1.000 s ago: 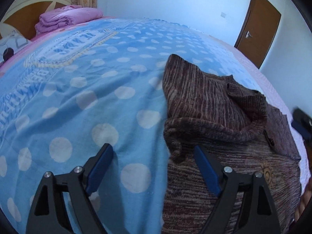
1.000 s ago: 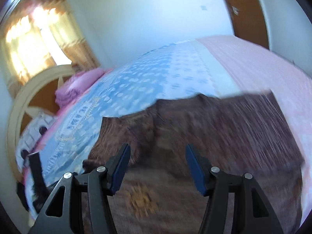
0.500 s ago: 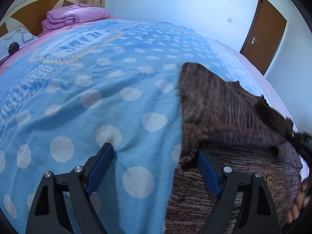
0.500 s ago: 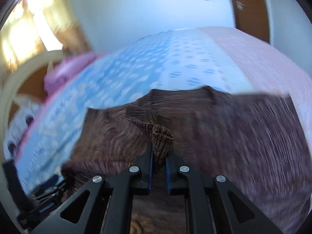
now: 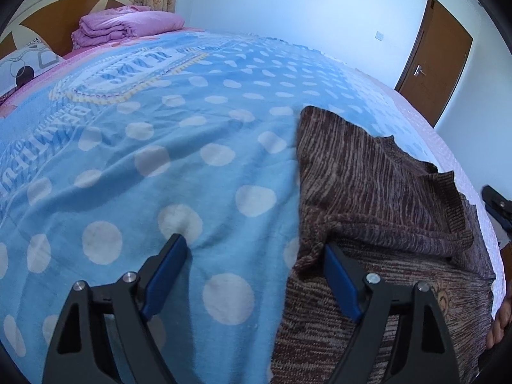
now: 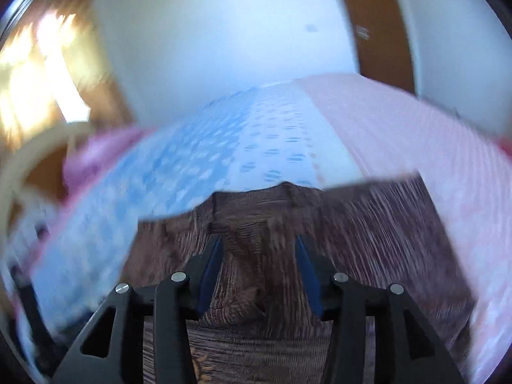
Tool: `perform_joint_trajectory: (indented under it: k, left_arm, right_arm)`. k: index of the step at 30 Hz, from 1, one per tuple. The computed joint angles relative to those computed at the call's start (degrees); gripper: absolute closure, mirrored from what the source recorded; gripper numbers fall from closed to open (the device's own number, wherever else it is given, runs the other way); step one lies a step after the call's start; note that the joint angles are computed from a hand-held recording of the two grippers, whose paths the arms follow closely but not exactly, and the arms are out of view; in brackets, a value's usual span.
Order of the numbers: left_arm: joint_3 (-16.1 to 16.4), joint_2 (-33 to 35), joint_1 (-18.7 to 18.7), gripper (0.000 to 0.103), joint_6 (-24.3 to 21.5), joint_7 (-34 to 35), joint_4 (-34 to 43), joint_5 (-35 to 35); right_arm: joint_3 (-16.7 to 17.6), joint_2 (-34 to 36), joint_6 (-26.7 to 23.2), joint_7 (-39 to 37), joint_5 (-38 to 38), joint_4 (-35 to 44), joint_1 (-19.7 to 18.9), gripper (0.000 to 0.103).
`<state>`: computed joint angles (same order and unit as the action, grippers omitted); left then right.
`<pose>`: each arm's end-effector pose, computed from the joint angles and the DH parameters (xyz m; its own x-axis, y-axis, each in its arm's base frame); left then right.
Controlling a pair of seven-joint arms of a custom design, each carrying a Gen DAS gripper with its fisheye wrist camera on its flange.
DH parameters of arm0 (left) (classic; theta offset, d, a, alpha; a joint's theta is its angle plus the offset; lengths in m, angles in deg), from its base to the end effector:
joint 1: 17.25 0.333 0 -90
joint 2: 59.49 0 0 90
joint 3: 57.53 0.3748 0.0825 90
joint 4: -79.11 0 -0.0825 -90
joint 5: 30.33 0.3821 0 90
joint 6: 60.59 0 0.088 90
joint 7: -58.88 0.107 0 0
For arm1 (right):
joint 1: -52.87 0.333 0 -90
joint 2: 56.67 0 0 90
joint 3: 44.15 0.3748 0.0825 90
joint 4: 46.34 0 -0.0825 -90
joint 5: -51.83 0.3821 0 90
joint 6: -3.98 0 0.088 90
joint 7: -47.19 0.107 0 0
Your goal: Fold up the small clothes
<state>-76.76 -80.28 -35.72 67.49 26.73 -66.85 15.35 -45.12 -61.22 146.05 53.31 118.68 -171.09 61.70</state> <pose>0.3293 -0.2356 0.4591 0.7706 -0.6033 0.2057 -0.3575 -0.6763 -0.6441 0.5400 0.0709 0.5238 0.7324 -0.6689 -0.1267 -0.4854 -0.3825 -0.7862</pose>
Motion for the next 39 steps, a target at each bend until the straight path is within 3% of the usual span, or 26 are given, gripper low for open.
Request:
perform_joint_trajectory:
  k: [2, 4, 7, 8, 9, 14, 17, 20, 23, 25, 28, 30, 32, 34, 36, 37, 38, 39]
  left_arm:
    - [-0.1, -0.2, 0.0, 0.016, 0.3, -0.5, -0.3, 0.3]
    - [-0.1, -0.2, 0.0, 0.016, 0.3, -0.6, -0.2, 0.4]
    - [-0.1, 0.4, -0.1, 0.016, -0.6, 0.2, 0.4, -0.1]
    - [-0.1, 0.5, -0.1, 0.016, -0.7, 0.2, 0.5, 0.0]
    - [-0.1, 0.5, -0.1, 0.016, -0.7, 0.1, 0.4, 0.0]
    - [-0.2, 0.8, -0.2, 0.016, -1.0, 0.0, 0.6, 0.1]
    - [-0.1, 0.6, -0.2, 0.016, -0.8, -0.3, 0.4, 0.5]
    - [-0.1, 0.8, -0.3, 0.016, -1.3, 0.1, 0.6, 0.2]
    - [-0.1, 0.8, -0.4, 0.016, -1.5, 0.2, 0.7, 0.1]
    - [-0.1, 0.8, -0.4, 0.016, -1.4, 0.1, 0.6, 0.2]
    - [0.0, 0.7, -0.4, 0.015, -1.0, 0.2, 0.5, 0.3]
    - [0.0, 0.5, -0.3, 0.014, -0.8, 0.0, 0.4, 0.5]
    - [0.0, 0.4, -0.2, 0.014, -0.3, -0.2, 0.2, 0.8]
    - [-0.1, 0.3, -0.1, 0.014, -0.2, -0.5, 0.1, 1.2]
    - [0.0, 0.1, -0.1, 0.012, 0.4, -0.8, -0.2, 1.5]
    - [0.2, 0.0, -0.1, 0.010, 1.1, -0.6, -0.4, 1.6]
    - [0.7, 0.1, -0.2, 0.009, 1.6, 0.7, -0.3, 1.0]
    - [0.9, 0.4, -0.5, 0.009, 1.3, 2.5, 0.1, -0.1]
  right_arm:
    - [1.9, 0.8, 5.0, -3.9, -1.9, -0.3, 1.6, 0.054]
    - [3.1, 3.1, 8.8, -1.1, -6.3, 0.5, 2.8, 0.054]
    - [3.2, 7.7, 5.3, 8.7, -15.9, 3.8, 3.1, 0.057]
    - [3.3, 8.7, 6.1, 11.0, -17.1, 4.4, 3.3, 0.082]
    - [3.5, 9.4, 8.7, 12.0, -16.6, 4.6, 3.4, 0.092]
    - [2.3, 11.7, 13.0, 20.2, -15.4, 6.3, 2.6, 0.093]
    - [2.7, 11.8, 3.8, 18.7, -9.3, 8.9, -1.5, 0.092]
    - [2.6, 11.2, 5.3, 19.2, -7.7, 8.7, -1.8, 0.091]
    - [3.1, 10.3, 3.2, 15.0, -7.9, 7.6, -1.5, 0.091]
    - [3.5, 9.9, 4.0, 12.2, -8.7, 6.1, -0.7, 0.091]
    - [3.7, 10.4, 4.9, 16.2, -13.9, 6.0, -0.2, 0.091]
    - [2.1, 9.3, 11.9, 22.5, -19.3, 4.1, 2.2, 0.091]
    - [3.0, 6.5, 10.8, 14.7, -12.2, 2.3, 0.4, 0.091]
    - [2.1, 3.3, 5.6, 8.6, -9.3, 0.1, -0.3, 0.084]
    - [1.2, 1.0, 1.1, 5.3, -10.3, -2.4, -0.3, 0.068]
    - [1.2, 0.4, 0.8, 4.2, -11.6, -3.8, -0.1, 0.052]
    - [1.7, 0.1, 2.7, 4.2, -14.3, -5.4, 0.3, 0.043]
    - [2.3, -0.1, 6.4, 4.3, -15.6, -7.0, 0.8, 0.042]
